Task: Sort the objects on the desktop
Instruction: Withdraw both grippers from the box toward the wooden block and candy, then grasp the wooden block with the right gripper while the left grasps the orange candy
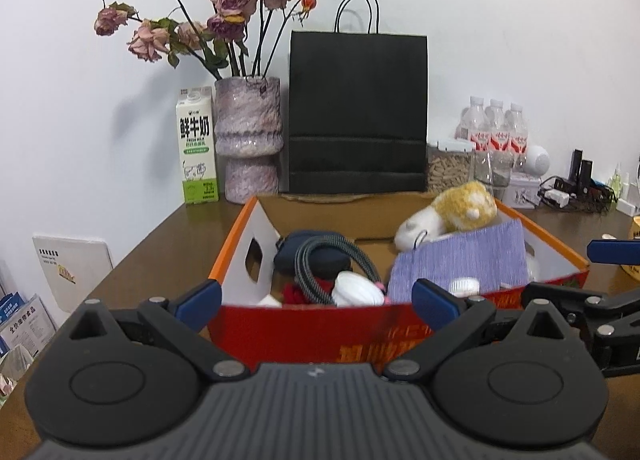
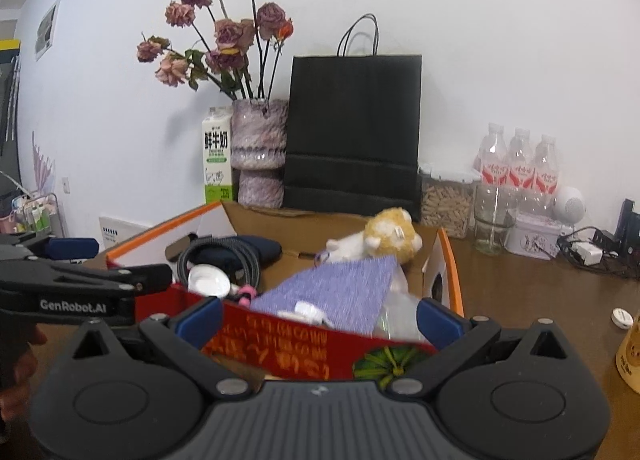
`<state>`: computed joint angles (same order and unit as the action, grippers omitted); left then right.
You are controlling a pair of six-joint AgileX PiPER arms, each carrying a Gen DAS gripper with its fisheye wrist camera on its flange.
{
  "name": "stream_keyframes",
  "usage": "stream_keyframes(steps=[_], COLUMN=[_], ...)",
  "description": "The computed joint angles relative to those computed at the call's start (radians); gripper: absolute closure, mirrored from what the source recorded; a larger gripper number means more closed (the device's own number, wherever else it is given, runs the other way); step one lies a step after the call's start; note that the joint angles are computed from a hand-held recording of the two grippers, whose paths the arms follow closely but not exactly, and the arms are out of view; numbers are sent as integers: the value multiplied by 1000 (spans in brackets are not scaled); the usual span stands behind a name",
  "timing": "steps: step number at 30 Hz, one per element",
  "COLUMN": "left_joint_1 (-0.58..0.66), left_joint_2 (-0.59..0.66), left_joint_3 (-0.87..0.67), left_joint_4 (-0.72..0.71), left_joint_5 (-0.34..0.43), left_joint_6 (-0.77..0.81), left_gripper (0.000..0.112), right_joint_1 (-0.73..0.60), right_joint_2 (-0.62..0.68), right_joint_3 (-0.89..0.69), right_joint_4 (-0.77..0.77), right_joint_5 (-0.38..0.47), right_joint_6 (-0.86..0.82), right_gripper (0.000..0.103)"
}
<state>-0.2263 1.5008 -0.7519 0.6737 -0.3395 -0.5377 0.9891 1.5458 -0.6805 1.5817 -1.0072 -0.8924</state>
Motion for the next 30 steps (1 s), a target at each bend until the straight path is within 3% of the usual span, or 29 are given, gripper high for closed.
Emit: stream_keyframes(steps=[8,14,19,24,30], left_joint_1=[25,15,2,5,25], left_joint_2=[-5,15,50,93,111], left_joint_3=[30,11,-30,-81,-104], left_joint_4=[107,317,604,941,1030], left_joint_5=[7,44,96,105,107], left_joint_6=[-79,-253,-527,-874,-999], left_gripper=[9,9,9,9,9], right_joint_1=[35,20,-40,-100,-151], right_joint_2=[15,40,59,74,122], right_joint_3=[34,21,10,-6,-73], right_joint_4=[52,105,130,99,88], right_joint_5=[17,80,174,267,328], right_joint_6=[19,-21,-44,-47,-74], right_gripper=[0,0,2,16,41])
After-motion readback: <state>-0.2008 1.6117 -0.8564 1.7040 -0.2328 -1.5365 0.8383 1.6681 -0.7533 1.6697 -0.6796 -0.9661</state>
